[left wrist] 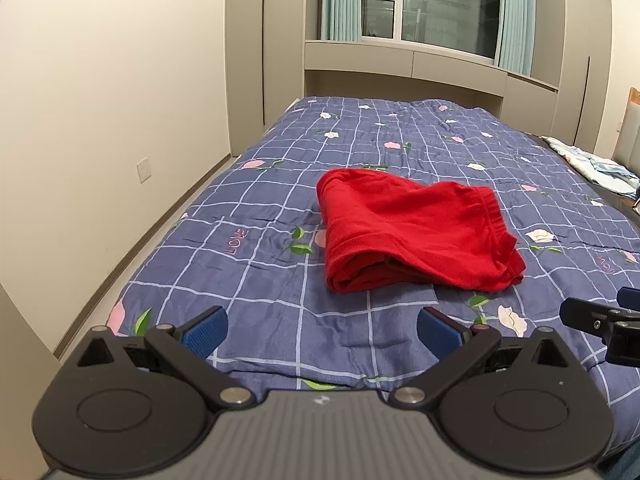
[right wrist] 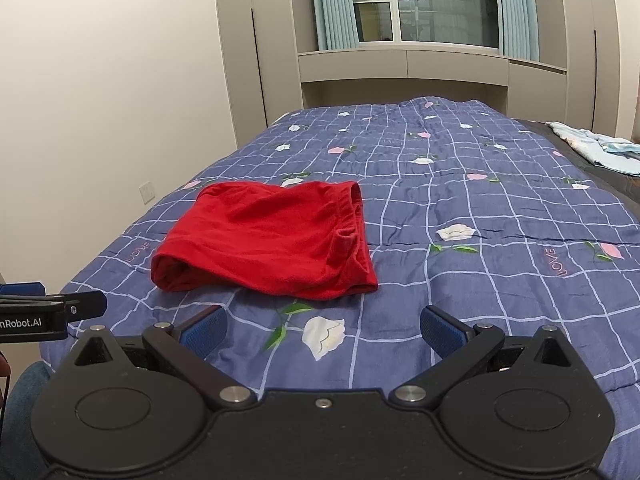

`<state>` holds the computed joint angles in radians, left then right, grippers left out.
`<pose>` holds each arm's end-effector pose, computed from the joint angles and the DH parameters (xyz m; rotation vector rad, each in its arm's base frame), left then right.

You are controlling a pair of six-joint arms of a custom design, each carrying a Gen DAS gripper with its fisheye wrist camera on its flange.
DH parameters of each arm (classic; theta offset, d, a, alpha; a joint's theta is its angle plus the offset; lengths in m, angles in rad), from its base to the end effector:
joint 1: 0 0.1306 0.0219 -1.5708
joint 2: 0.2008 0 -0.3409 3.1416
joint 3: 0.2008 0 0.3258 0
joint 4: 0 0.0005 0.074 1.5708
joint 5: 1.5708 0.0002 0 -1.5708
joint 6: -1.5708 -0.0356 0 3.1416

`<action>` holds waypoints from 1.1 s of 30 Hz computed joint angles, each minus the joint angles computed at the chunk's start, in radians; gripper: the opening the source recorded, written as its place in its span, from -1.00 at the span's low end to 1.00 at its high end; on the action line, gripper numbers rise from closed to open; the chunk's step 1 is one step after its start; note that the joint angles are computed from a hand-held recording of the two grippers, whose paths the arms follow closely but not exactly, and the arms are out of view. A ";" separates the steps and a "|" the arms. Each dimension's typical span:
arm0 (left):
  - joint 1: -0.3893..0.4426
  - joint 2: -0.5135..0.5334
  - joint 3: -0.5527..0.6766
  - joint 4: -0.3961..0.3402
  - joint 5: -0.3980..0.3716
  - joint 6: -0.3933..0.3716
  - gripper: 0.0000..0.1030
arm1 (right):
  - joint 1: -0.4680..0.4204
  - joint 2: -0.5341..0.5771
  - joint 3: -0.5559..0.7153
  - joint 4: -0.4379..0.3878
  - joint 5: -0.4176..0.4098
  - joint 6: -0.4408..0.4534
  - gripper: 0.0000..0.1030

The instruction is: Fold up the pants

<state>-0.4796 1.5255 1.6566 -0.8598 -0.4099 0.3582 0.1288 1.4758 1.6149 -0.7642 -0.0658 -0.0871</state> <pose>0.4296 -0.2080 0.4388 -0.0715 2.2267 0.0171 0.4651 0.0621 0.4505 -0.0829 2.1994 0.1933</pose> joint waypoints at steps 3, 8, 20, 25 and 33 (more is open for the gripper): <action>0.000 0.000 0.000 -0.001 -0.001 0.001 0.99 | 0.000 0.001 0.001 0.001 -0.001 0.000 0.99; 0.002 0.003 0.003 -0.007 0.001 0.001 0.99 | -0.001 0.000 -0.004 0.012 -0.001 -0.001 0.99; 0.002 0.007 0.008 -0.013 -0.002 0.004 0.99 | -0.001 0.001 -0.003 0.007 -0.003 -0.004 0.99; 0.004 0.006 0.006 -0.013 0.000 0.008 0.99 | -0.001 0.002 -0.003 0.007 -0.004 -0.006 0.99; 0.005 0.002 0.002 -0.009 0.003 0.004 0.99 | -0.001 0.004 -0.003 0.011 -0.004 -0.006 0.99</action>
<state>-0.4743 1.5279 1.6590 -0.8691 -0.4070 0.3621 0.1282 1.4793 1.6114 -0.7532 -0.0698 -0.0928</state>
